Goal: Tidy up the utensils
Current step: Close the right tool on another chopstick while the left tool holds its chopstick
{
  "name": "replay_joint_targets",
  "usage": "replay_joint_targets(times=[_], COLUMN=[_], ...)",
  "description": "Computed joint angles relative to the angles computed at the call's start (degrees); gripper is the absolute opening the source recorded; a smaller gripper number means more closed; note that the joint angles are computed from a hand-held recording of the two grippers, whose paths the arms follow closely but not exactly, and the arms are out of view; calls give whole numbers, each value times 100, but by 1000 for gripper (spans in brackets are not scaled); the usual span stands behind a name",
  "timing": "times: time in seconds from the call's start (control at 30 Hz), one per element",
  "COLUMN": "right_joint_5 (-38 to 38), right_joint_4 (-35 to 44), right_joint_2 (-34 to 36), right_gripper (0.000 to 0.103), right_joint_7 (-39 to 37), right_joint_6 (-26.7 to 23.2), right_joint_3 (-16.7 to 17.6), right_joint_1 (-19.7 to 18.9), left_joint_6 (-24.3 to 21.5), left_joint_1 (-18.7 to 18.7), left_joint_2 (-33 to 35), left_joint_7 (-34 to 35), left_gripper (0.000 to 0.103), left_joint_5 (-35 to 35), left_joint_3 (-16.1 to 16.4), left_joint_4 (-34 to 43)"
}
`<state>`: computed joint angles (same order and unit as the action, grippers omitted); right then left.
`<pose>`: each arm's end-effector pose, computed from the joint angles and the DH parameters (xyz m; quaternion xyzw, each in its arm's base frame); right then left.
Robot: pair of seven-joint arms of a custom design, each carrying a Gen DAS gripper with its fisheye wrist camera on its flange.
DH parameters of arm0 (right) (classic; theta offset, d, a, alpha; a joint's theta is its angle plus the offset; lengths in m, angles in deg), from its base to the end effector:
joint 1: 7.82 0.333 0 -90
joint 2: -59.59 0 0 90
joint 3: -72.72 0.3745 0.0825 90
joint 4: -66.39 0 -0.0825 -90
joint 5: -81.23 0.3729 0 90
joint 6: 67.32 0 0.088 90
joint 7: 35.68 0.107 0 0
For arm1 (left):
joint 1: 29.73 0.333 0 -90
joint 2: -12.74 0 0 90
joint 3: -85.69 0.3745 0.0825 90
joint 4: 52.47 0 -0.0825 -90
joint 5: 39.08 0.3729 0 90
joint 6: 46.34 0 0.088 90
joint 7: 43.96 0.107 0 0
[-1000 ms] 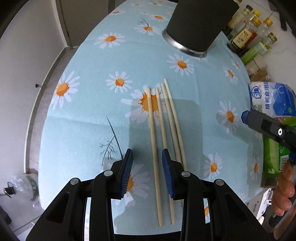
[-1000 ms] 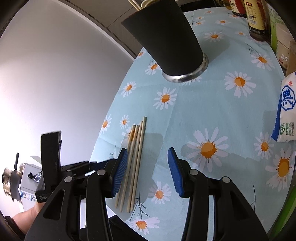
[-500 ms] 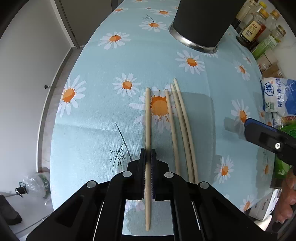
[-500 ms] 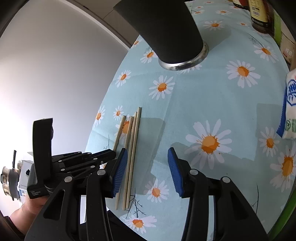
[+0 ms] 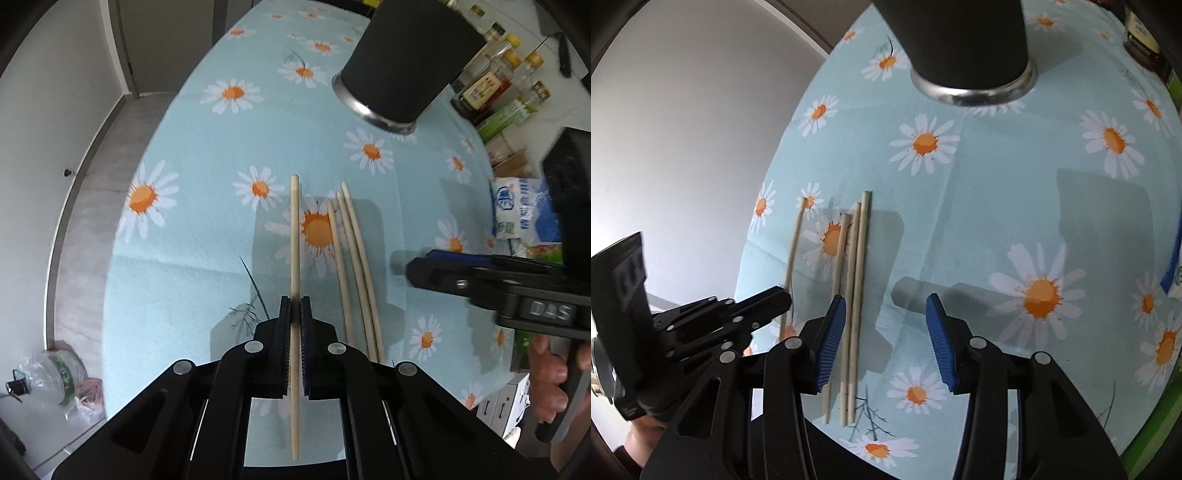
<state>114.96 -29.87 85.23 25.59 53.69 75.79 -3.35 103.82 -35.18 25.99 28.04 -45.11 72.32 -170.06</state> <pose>0.6785 0.1104 0.4071 -0.7812 0.5681 0.1529 0.2087 0.5904 -0.1894 0.4287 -0.7239 0.6661 -0.1781 0.0230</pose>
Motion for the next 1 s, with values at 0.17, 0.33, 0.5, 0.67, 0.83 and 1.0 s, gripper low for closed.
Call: replay_joint_targets(times=[0.17, 0.33, 0.5, 0.67, 0.83, 1.0], right_joint_5=[-721, -1097, -1239, -1534, -1835, -2038], right_joint_4=[280, 569, 736, 798, 882, 807], right_joint_2=[147, 316, 423, 459, 521, 445], right_gripper=[40, 29, 20, 17, 15, 15], right_joint_7=[494, 881, 1315, 1533, 1797, 2042], right_joint_6=[-130, -472, -607, -617, -523, -487], right_joint_3=[-115, -123, -152, -177, -168, -174], right_joint_1=[324, 469, 538, 655, 889, 1044], left_joint_6=[247, 336, 427, 387, 365, 296], left_joint_1=[190, 396, 452, 470, 474, 487], left_joint_2=[-67, -187, -299, -340, -361, -336], left_joint_7=[429, 1135, 1752, 2300, 2716, 2972], left_gripper=[4, 4, 4, 4, 4, 4], left_joint_5=[-408, -1095, -1661, -2193, -2592, -2815], left_joint_3=[-104, -229, -239, -228, -185, -139], left_joint_4=[-126, -313, -467, -543, -564, -541])
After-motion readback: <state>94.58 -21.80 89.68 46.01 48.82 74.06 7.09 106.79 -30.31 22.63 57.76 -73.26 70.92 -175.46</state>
